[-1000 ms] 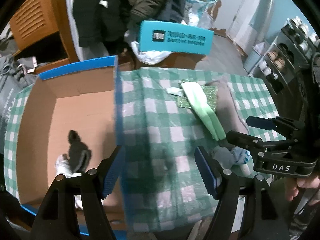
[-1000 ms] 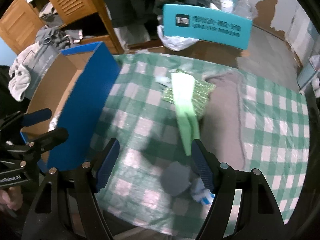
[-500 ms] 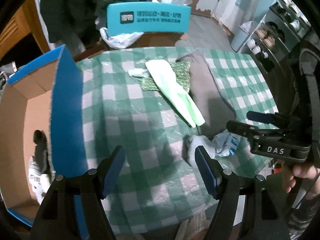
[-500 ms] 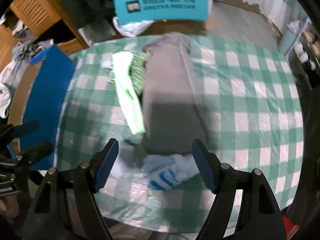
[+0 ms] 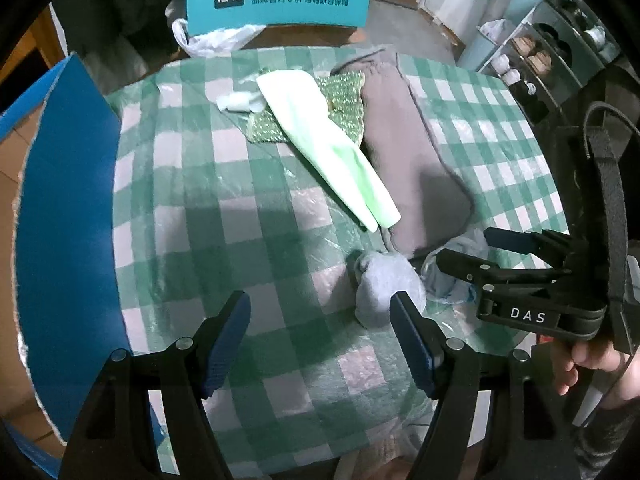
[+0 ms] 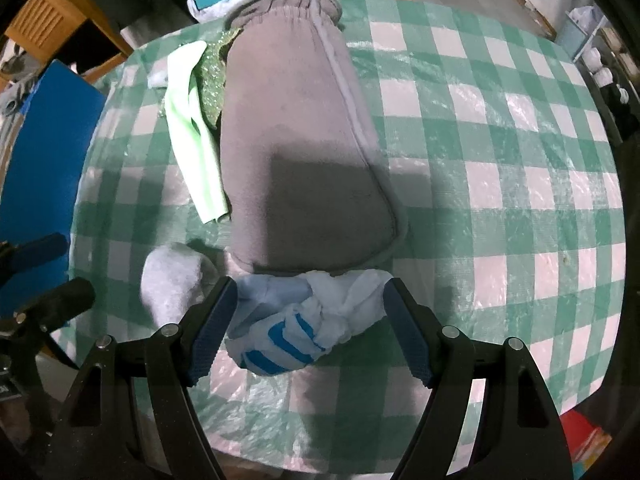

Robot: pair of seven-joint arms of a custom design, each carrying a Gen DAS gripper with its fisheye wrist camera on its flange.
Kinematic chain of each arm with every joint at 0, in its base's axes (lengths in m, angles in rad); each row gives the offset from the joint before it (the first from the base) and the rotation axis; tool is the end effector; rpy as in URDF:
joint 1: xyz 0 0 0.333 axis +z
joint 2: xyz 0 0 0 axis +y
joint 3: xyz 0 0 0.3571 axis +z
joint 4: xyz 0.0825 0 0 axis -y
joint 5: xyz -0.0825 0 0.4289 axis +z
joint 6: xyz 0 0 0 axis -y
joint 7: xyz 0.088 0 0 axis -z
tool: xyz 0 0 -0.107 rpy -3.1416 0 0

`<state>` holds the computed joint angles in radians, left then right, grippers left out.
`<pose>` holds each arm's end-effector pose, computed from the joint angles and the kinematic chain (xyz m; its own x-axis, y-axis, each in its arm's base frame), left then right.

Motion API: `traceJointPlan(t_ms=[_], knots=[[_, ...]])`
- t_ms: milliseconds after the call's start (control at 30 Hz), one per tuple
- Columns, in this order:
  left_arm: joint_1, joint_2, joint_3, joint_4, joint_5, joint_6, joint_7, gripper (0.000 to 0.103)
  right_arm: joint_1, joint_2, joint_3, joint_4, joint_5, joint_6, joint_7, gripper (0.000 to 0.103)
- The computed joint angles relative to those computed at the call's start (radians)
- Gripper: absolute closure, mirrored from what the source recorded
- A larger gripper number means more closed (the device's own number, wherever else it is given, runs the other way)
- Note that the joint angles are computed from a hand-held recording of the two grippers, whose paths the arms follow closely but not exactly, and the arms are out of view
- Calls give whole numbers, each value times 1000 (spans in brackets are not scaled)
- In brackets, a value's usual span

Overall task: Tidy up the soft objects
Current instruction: 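Grasp the blue-striped white sock with the right tool while the left tool grasps the grey sock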

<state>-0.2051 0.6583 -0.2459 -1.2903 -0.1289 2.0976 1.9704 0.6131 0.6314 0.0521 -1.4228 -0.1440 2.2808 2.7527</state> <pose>0.7519 -0.3142 0.4032 -0.6737 -0.7147 0.1881 -0.7371 0.6318 -0.2397 0.6412 0.4873 0.3624 -0.4142 -0.8944 -0.1689 -0.8807 0.4407 -0.1736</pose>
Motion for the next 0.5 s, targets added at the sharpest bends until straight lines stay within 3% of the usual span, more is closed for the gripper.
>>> traceJointPlan(t_ms=[300,500], knots=[[-11,7,-8,4,-2,-11,11,23,7,-23,-6,-27,-26,-91,-5,24],[-24,15,-12,11,-1,-18,16,22,21,-99,-27,-138,-99,-12,77,22]])
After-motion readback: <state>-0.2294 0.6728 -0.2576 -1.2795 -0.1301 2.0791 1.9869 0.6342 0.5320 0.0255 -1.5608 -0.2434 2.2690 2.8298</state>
